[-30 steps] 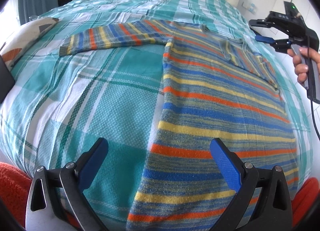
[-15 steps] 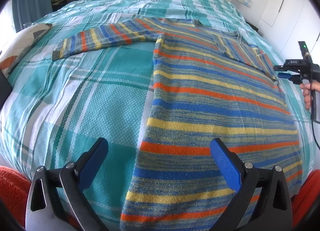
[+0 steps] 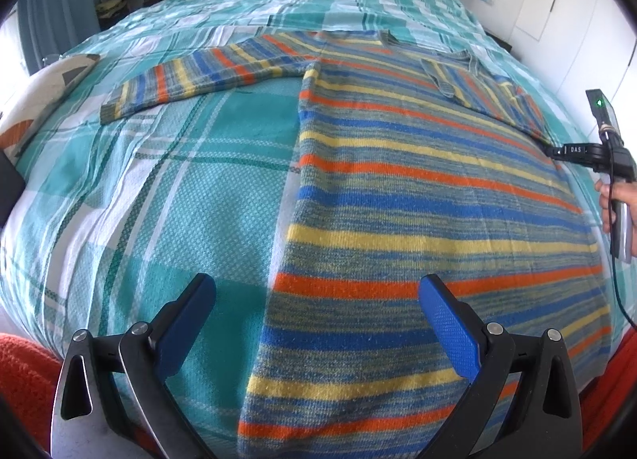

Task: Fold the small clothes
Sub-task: 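Open the right gripper and release the sleeve onto the sweater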

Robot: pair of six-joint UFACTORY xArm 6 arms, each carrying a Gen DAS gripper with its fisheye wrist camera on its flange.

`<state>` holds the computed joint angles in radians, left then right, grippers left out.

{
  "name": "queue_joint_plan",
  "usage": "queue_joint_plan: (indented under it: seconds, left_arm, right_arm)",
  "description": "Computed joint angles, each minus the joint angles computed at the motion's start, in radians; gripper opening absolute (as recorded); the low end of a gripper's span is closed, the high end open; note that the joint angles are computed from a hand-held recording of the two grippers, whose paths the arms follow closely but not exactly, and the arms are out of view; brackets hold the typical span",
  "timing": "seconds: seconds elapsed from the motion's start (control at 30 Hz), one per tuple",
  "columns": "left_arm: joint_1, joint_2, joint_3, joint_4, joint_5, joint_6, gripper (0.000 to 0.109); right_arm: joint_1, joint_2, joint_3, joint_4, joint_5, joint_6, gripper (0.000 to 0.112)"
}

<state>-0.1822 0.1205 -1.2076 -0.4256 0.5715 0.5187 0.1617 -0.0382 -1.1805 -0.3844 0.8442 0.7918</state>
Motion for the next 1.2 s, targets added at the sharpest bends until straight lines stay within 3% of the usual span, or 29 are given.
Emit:
queue_joint_plan:
  seconds: [0.13, 0.27, 0.33, 0.47, 0.63, 0.7, 0.73, 0.77, 0.83, 0.93, 1.03, 1.13, 1.2]
  left_arm:
    - [0.007, 0.008, -0.013, -0.010, 0.013, -0.001, 0.102]
    - [0.011, 0.007, -0.018, -0.031, 0.019, 0.009, 0.102]
    - [0.011, -0.003, -0.011, -0.056, 0.008, 0.031, 0.102]
    - [0.003, -0.023, 0.007, -0.104, -0.003, 0.091, 0.102]
    - [-0.029, -0.054, 0.047, -0.098, 0.058, 0.199, 0.102]
    - [-0.049, -0.054, 0.064, 0.007, 0.088, 0.178, 0.102]
    - [-0.062, -0.065, 0.089, 0.055, 0.056, 0.167, 0.102]
    - [-0.072, -0.083, 0.116, 0.069, 0.020, 0.179, 0.102]
    - [-0.074, -0.097, 0.119, 0.025, 0.034, 0.222, 0.102]
    - [-0.064, -0.099, 0.102, -0.027, 0.079, 0.234, 0.102]
    - [-0.064, -0.082, 0.088, 0.026, 0.091, 0.172, 0.102]
    - [-0.038, -0.072, 0.053, 0.016, 0.130, 0.146, 0.102]
    - [0.010, -0.032, -0.026, -0.056, 0.169, 0.151, 0.102]
  right_arm:
    - [0.020, -0.003, 0.010, -0.072, 0.001, 0.006, 0.005]
    - [0.018, -0.069, 0.050, -0.042, -0.006, 0.002, 0.033]
    - [0.027, -0.121, 0.080, -0.025, -0.007, 0.000, 0.033]
    - [0.066, -0.235, 0.169, 0.176, -0.061, -0.126, 0.033]
    - [0.189, -0.377, 0.327, 0.396, -0.088, -0.226, 0.033]
    - [0.229, -0.419, 0.379, 0.368, -0.011, -0.169, 0.028]
    - [0.250, -0.458, 0.409, 0.301, 0.021, -0.095, 0.026]
    - [0.273, -0.479, 0.406, 0.215, 0.093, 0.003, 0.025]
    - [0.324, -0.520, 0.395, 0.113, 0.171, 0.140, 0.026]
    - [0.422, -0.540, 0.373, 0.066, 0.138, 0.201, 0.027]
    - [0.490, -0.502, 0.378, 0.141, 0.052, 0.169, 0.042]
    - [0.539, -0.441, 0.375, 0.129, 0.152, 0.226, 0.045]
    - [0.573, -0.467, 0.397, 0.048, 0.154, 0.317, 0.045]
